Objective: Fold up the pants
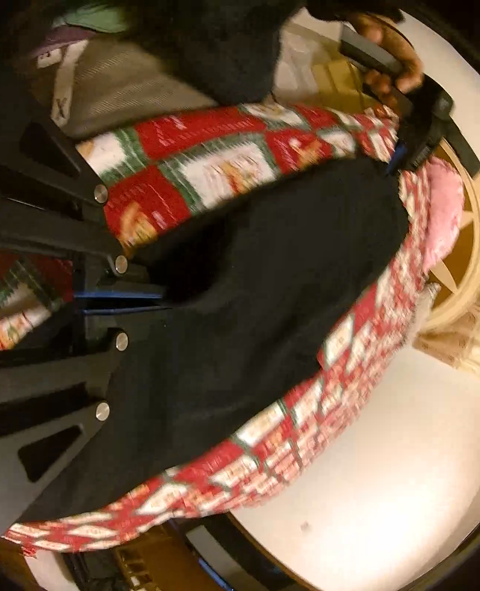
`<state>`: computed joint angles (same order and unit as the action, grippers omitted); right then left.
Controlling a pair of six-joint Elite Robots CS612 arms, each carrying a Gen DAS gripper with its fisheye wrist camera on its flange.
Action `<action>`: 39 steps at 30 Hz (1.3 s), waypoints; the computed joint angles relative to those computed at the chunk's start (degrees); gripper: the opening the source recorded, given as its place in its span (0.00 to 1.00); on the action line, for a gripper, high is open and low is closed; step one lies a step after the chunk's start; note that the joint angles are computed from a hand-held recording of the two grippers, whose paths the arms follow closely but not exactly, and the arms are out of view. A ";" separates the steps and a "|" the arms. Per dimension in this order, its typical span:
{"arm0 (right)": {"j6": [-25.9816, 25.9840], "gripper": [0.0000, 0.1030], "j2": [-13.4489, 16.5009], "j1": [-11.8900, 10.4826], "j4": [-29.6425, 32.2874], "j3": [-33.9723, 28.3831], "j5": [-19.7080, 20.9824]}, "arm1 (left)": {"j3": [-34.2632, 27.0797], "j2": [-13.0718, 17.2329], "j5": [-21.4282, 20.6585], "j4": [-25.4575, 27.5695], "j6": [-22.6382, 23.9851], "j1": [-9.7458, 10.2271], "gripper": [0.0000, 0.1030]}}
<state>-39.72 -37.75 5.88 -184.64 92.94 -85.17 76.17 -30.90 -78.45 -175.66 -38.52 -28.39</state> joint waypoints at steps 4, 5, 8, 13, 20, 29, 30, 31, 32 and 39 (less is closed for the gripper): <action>-2.02 0.05 1.28 0.66 -2.95 0.36 -1.97 | 0.78 -0.34 4.19 -1.68 0.60 -0.56 0.29; -2.16 0.07 1.30 0.62 -3.40 0.51 -1.60 | 0.48 -0.62 9.20 1.12 0.88 -1.07 0.33; -2.63 0.07 1.11 0.75 -4.52 1.12 -1.90 | -0.51 -0.37 14.82 2.34 1.98 -1.46 0.46; 11.10 0.14 -3.05 -3.50 -1.35 2.92 16.29 | -1.82 -0.07 12.17 -0.04 5.16 -1.68 0.47; 34.61 0.38 -4.65 -8.74 -7.23 5.37 3.73 | -6.17 2.55 6.32 0.17 16.98 -3.67 0.51; 23.32 0.38 -6.54 -8.36 -4.08 10.10 -7.72 | -9.12 4.45 9.63 8.25 19.25 -4.17 0.56; 22.04 0.38 -6.73 -8.44 -6.43 10.72 -4.90 | -8.88 4.27 9.76 8.49 17.62 -3.91 0.60; 20.79 0.38 -6.82 -8.57 -8.07 11.12 -2.67 | -8.56 4.06 9.85 8.57 15.94 -3.67 0.60; 19.31 0.38 -6.69 -8.35 -8.95 11.10 -1.49 | -8.00 3.78 9.75 8.15 14.41 -3.43 0.60; 4.47 0.38 -3.79 -5.31 -4.07 8.01 -7.34 | -6.55 3.37 10.74 7.47 13.51 -3.37 0.60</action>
